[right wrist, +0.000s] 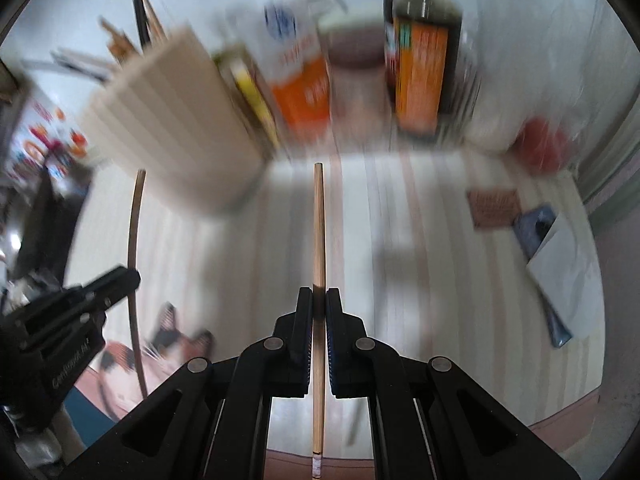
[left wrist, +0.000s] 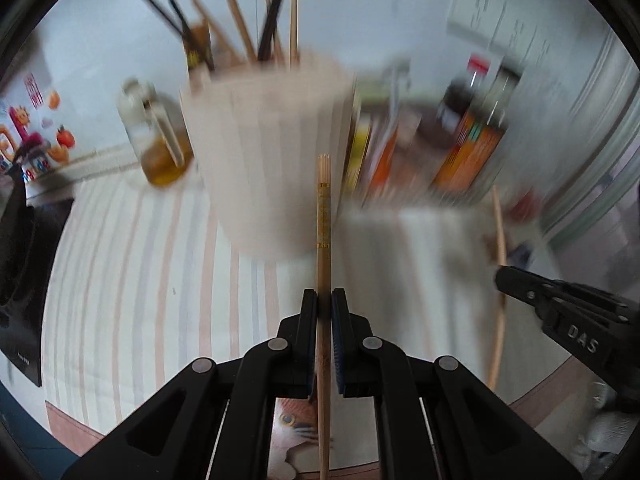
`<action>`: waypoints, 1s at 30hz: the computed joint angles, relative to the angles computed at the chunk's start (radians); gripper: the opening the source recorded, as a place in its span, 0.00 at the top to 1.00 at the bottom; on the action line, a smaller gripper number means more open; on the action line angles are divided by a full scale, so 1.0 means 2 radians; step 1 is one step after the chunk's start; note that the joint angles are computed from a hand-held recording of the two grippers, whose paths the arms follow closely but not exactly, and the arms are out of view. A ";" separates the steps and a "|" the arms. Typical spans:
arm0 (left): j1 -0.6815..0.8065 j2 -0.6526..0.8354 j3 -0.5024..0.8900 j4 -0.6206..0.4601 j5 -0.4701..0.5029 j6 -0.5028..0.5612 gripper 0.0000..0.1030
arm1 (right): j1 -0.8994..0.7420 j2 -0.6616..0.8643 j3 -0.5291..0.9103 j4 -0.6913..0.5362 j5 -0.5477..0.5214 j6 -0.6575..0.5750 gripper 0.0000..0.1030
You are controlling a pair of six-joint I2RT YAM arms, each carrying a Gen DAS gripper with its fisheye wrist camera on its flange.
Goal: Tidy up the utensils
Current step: 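Lift both held light chopsticks and lower them into the cream holder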
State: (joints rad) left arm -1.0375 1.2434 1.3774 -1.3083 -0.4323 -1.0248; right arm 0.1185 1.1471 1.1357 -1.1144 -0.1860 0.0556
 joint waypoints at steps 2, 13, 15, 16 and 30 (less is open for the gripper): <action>0.013 0.003 0.052 -0.014 -0.014 0.020 0.95 | 0.007 0.006 0.042 -0.008 -0.006 0.013 0.94; 0.178 0.108 0.378 -0.034 -0.023 0.205 0.95 | 0.042 0.179 0.419 -0.013 -0.023 0.068 0.94; 0.213 0.138 0.438 -0.042 -0.014 0.233 0.96 | 0.059 0.223 0.486 -0.007 -0.011 0.078 0.94; 0.234 0.155 0.464 -0.040 -0.008 0.250 0.96 | 0.064 0.242 0.513 -0.007 -0.008 0.081 0.94; 0.378 0.146 0.324 0.125 0.075 0.298 0.96 | 0.139 0.374 0.581 0.139 0.052 0.129 0.94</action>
State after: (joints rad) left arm -0.2806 1.5352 2.0257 -1.0591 -0.2826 -0.4288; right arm 0.3957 1.8958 2.2974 -0.8368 -0.0828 0.3127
